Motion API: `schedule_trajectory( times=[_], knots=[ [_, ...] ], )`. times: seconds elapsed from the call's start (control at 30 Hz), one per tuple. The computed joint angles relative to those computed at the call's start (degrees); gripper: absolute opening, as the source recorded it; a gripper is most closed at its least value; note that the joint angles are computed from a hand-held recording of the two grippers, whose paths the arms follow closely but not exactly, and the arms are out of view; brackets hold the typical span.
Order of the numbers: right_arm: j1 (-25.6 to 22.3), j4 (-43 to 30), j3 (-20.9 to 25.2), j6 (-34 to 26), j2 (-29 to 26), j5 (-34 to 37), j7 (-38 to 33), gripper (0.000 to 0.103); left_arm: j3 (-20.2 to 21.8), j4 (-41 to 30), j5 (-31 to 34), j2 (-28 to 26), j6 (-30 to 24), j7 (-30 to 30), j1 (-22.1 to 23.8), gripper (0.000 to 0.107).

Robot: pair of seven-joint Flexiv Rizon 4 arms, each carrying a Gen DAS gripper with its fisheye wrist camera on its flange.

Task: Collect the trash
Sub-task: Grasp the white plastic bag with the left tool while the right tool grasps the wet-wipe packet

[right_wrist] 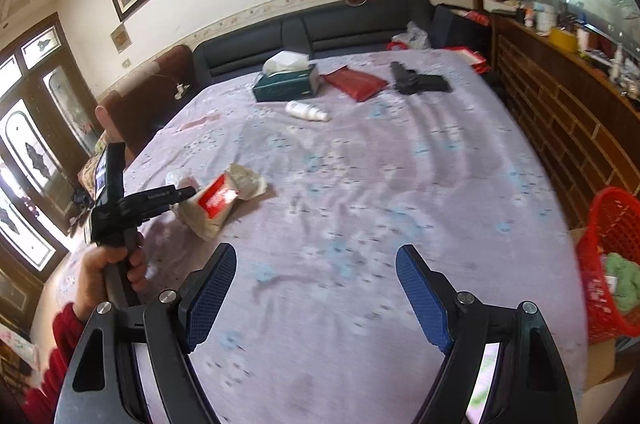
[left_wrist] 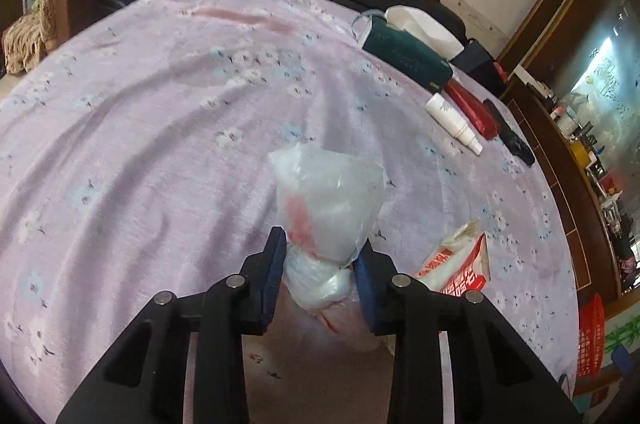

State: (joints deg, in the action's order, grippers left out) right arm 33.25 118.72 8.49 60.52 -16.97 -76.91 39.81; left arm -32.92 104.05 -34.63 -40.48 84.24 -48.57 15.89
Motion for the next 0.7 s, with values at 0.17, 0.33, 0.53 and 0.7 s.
schedule_trajectory(
  times=[0.17,0.33,0.53,0.7],
  knots=[
    [-0.8,-8.8,-3.0,8.8,-8.4,0.2,-0.8,0.086,-3.6,1.9,1.9,-0.7,9.9,-1.1,2.6,0.031],
    [-0.9,-19.7,-4.2,15.7,-19.2,11.6,-8.3,0.086,-0.4,2.5,5.7,-0.9,19.9,-5.5,0.3,0.031],
    [-2.5,-33.9,2.0,9.7,-30.0,29.3,-23.9,0.086,2.3,1.6,9.5,-0.9,20.5,-9.7,-0.7,0.031],
    [-0.4,-45.0,3.5,-2.0,-35.0,36.5,-33.8,0.086,2.9,1.8,11.8,-0.7,20.2,-14.5,0.3,0.031]
  ],
)
